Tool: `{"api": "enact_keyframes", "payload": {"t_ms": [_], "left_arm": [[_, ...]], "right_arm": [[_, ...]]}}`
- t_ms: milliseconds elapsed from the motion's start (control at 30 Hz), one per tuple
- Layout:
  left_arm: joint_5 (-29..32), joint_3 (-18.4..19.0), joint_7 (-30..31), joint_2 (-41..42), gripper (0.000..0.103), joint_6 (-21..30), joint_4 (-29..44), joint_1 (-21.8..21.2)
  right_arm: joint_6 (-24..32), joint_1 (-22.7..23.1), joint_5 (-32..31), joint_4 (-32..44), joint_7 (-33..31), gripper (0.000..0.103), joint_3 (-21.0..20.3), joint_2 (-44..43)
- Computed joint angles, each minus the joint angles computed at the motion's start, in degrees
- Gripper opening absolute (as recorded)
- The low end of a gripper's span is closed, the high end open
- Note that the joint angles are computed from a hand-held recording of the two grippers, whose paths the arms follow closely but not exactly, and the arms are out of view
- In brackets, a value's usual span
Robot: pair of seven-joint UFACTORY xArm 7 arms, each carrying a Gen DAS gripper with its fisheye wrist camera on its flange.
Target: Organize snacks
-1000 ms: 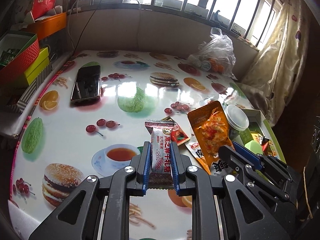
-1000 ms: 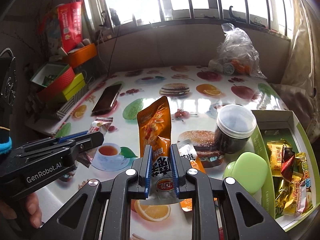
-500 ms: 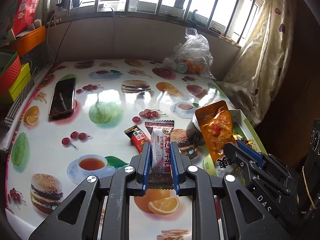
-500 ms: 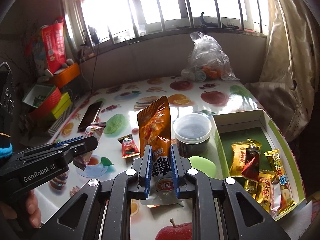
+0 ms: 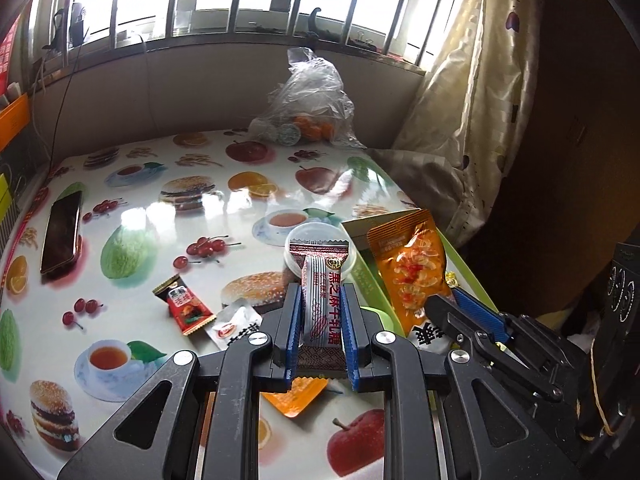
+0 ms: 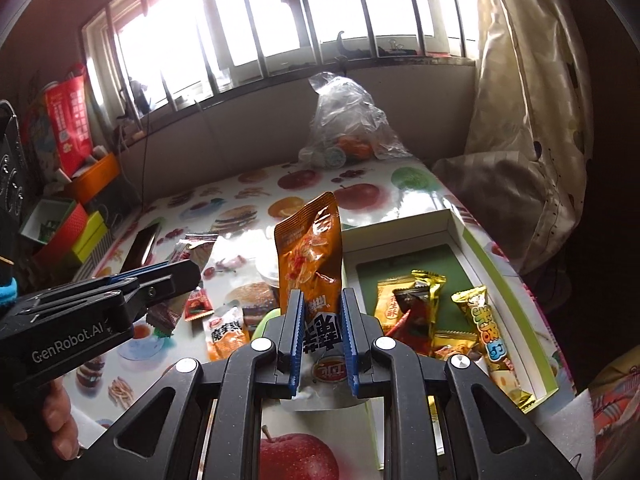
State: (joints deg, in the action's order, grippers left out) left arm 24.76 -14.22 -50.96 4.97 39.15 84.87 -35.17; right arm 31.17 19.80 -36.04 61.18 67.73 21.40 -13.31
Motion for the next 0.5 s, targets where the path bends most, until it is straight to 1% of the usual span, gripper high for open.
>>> {"api": "enact_keyframes", "payload": {"t_ms": [167, 500], "left_arm": [[-0.8, -0.1, 2.0, 4.3, 0.020, 0.6, 4.7, -1.7], [-3.9, 2.0, 6.5, 12.6, 0.020, 2.5, 14.7, -6.1]], "right_arm": [[0.2, -1.0, 1.9, -3.8, 0.0, 0.017, -0.9, -3.5], [0.8, -4.5, 6.7, -10.3, -1.1, 0.017, -0.9, -8.8]]}}
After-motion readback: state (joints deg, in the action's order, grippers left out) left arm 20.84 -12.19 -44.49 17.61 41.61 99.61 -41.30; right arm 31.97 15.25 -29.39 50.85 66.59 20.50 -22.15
